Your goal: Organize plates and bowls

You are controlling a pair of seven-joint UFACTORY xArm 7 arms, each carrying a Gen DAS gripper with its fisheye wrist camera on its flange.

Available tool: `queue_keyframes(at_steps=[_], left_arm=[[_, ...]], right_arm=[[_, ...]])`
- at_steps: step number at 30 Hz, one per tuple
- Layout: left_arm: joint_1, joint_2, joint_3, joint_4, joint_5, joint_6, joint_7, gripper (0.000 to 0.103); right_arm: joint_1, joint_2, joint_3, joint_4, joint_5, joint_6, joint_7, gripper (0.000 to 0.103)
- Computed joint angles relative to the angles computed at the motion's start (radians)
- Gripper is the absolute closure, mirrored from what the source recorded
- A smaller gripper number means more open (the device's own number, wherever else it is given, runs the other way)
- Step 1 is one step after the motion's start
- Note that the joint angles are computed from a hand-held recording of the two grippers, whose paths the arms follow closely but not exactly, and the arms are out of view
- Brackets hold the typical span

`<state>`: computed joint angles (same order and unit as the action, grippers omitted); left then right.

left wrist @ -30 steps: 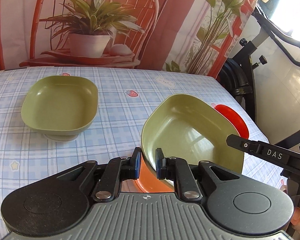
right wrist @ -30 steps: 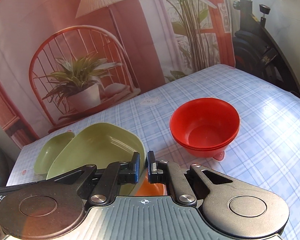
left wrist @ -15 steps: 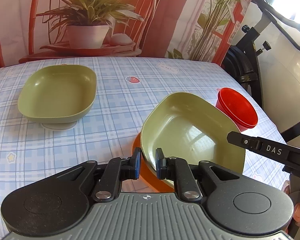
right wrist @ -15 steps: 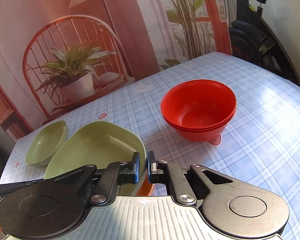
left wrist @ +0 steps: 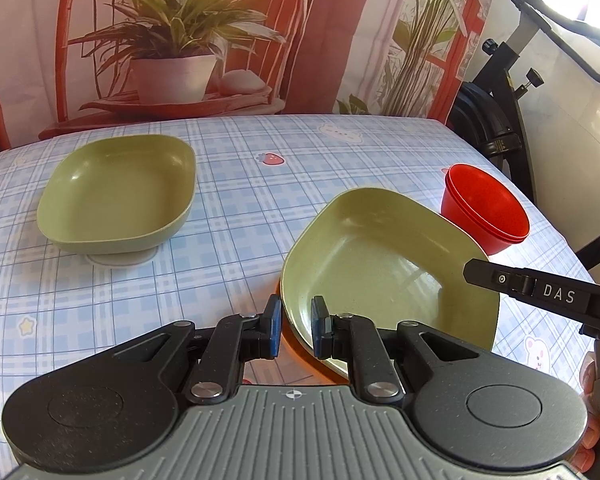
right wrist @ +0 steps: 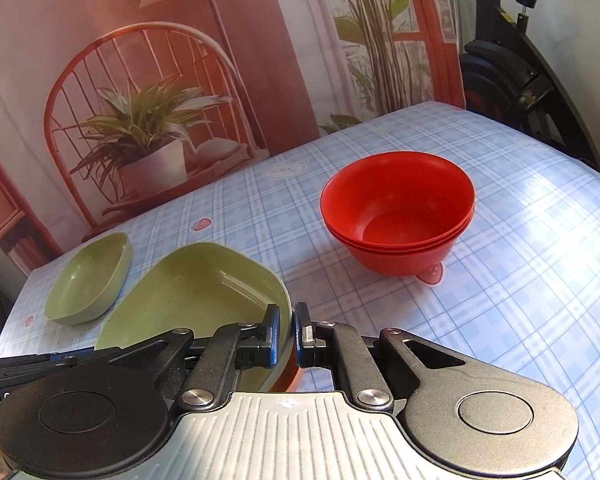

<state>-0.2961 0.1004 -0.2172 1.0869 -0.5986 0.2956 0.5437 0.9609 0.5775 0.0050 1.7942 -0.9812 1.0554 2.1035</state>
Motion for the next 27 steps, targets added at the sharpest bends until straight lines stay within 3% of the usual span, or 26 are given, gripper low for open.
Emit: queue_keyframes(at_steps=[21,23,27], left_arm=[[0.002,0.001,0.009,-0.004,0.05,-0.013,-0.055,0.087],[0.008,0.0,0.007,-0.001,0.038,-0.011,-0.05,0.087],[0.024,-0.014,0.0,0.008,-0.034,-0.002,0.017,0.087]], right_arm=[[-0.003,-0.008,0.006,-0.023,0.014,-0.009,0.006,0.095],[-0.003,-0.015,0.005,-0.032,0.011,-0.013,0.02,0.089],[0.004,-0.025,0.006,-0.036,-0.012,-0.005,0.045,0.087]])
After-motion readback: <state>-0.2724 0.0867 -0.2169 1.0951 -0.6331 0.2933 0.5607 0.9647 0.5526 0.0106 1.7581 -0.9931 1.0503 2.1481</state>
